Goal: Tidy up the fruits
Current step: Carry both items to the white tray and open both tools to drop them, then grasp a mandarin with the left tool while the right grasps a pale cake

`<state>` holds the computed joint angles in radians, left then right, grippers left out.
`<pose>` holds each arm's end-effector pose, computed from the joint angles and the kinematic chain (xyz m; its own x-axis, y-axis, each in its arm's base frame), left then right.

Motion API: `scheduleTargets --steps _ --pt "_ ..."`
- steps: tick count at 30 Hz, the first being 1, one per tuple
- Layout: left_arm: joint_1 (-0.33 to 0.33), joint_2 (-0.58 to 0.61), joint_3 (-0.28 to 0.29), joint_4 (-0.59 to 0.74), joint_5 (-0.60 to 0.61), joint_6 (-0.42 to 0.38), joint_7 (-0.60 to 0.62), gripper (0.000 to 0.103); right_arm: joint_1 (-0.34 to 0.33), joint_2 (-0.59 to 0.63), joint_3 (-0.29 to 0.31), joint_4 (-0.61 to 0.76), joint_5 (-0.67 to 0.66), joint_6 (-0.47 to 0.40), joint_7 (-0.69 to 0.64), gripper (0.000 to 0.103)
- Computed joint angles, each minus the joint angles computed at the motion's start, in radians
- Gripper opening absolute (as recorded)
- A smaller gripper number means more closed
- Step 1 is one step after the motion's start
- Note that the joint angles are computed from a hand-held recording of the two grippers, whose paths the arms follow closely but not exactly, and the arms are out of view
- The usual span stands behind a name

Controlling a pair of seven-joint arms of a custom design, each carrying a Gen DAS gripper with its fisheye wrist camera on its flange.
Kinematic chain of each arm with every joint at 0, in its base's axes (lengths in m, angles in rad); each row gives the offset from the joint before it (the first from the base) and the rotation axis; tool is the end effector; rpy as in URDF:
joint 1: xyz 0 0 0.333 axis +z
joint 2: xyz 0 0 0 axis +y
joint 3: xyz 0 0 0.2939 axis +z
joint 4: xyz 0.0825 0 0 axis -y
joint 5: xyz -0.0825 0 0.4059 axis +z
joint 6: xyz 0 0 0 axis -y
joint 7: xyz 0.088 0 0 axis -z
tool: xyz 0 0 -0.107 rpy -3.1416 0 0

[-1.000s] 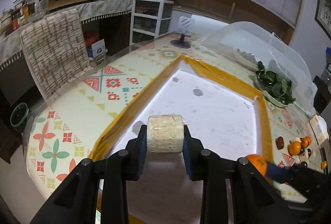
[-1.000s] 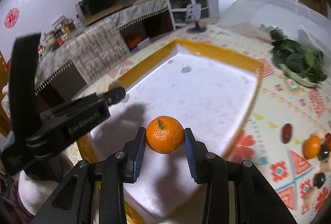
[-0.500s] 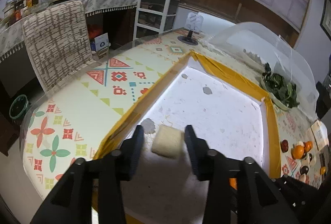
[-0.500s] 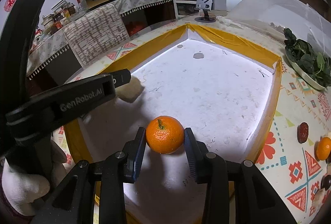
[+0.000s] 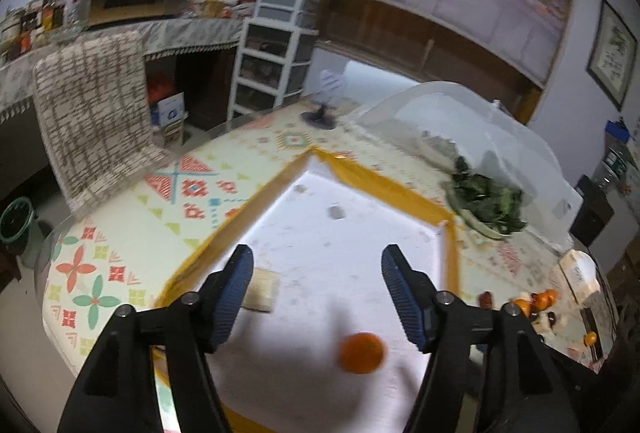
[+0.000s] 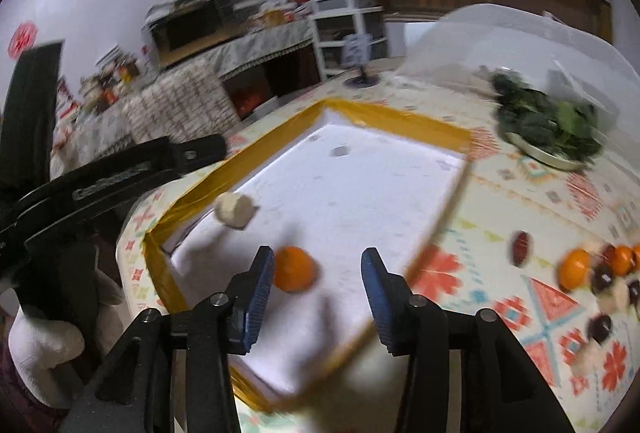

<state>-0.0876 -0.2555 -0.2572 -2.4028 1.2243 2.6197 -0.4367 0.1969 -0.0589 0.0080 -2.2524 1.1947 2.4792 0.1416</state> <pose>0.4728 -0.1939 0.4125 0.4989 -0.8248 0.2661 -0.4129 -0.4962 -0.7637 0.5452 0.1099 0.3818 0.7313 -0.6427 -0.2285 -0.5652 -0.3835 -0.7304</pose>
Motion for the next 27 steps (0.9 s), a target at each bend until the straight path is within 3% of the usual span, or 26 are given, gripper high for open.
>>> scheduleTargets --steps 8,15,20,27 --pt "-0.046 0.12 -0.011 0.128 0.035 0.03 0.056 0.072 -0.113 0.04 -0.075 0.039 -0.019 0.046 0.059 0.049" --pt "-0.106 0.308 0.021 0.298 0.006 0.131 0.177 0.072 -0.18 0.16 -0.068 0.12 -0.154 0.109 0.206 0.05" --pt "-0.142 0.465 0.047 0.445 -0.15 0.227 0.401 0.072 -0.194 0.21 -0.044 0.147 -0.199 0.135 0.213 0.049" --pt "-0.153 0.701 0.009 0.689 -0.452 0.2 0.771 0.072 -0.209 0.233 -0.026 0.159 -0.216 0.137 0.219 0.049"
